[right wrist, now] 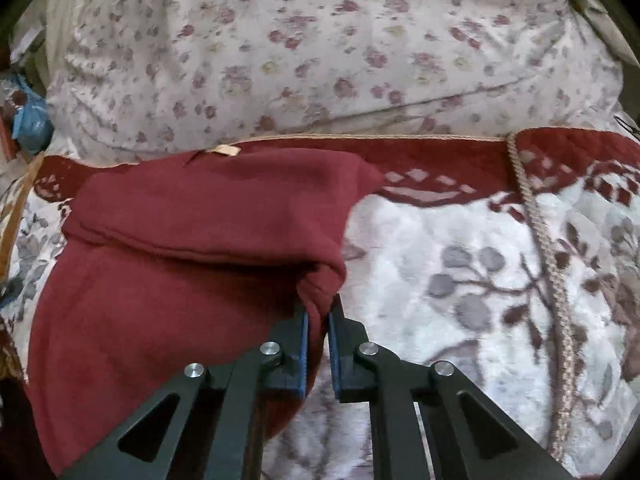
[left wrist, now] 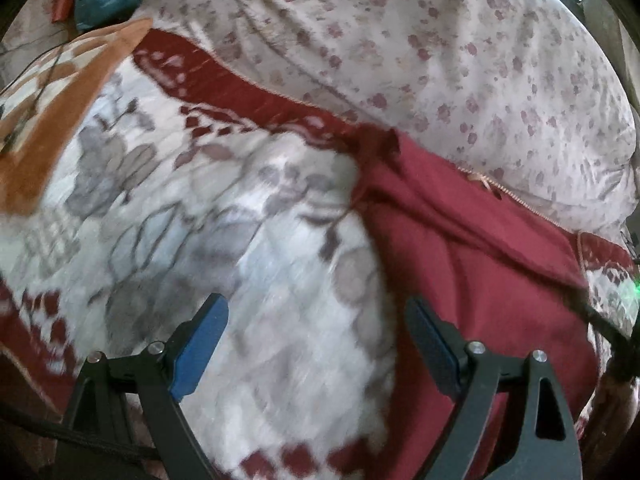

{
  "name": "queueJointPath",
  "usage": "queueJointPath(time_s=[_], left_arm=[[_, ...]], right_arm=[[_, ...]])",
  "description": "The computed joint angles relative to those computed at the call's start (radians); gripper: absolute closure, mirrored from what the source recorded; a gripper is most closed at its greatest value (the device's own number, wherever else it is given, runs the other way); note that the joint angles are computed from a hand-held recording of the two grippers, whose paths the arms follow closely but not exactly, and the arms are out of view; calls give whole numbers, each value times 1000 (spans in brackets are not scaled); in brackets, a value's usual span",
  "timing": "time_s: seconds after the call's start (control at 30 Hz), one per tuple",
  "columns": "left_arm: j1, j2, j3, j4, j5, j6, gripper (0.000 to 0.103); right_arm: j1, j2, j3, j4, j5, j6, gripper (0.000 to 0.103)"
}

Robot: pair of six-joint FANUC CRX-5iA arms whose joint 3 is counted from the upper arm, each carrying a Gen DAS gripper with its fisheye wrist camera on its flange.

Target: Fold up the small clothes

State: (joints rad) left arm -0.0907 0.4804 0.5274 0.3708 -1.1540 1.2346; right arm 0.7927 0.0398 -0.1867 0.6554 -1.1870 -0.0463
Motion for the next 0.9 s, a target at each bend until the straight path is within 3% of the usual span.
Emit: queueJointPath(time_s=[0.1, 0.2, 0.27, 0.33, 0.47, 0.6, 0.73, 0.83, 0.87, 0.9], left_arm=[[9, -42, -64, 3, 14, -19, 14], [21, -91, -143, 27, 18, -58, 14], [25, -126, -196, 36, 25, -90, 14], [26, -154, -236, 47, 21, -123, 14], [29, -219, -324, 73, 28, -200, 14], [37, -263, -378, 67, 12, -243, 14], [36, -286, -405, 26, 16, -247, 14], [37, -292, -413, 5, 9, -236, 14], [38, -295, -416, -1, 9, -235, 14], [37, -298, -419, -8, 10, -236, 14]], right_arm=[[-2, 54, 43, -21, -53, 38, 95], [5, 15, 16, -23, -21, -13, 93], [22, -33, -7, -33, -2, -51, 77], [58, -78, -27, -43, -3, -70, 49], [178, -206, -130, -36, 72, -145, 43], [292, -240, -191, -22, 99, -228, 33], [324, -204, -210, -17, 111, -249, 33], [307, -199, -257, 52, 178, -325, 33], [301, -194, -257, 61, 182, -333, 35], [299, -185, -251, 64, 175, -325, 48]])
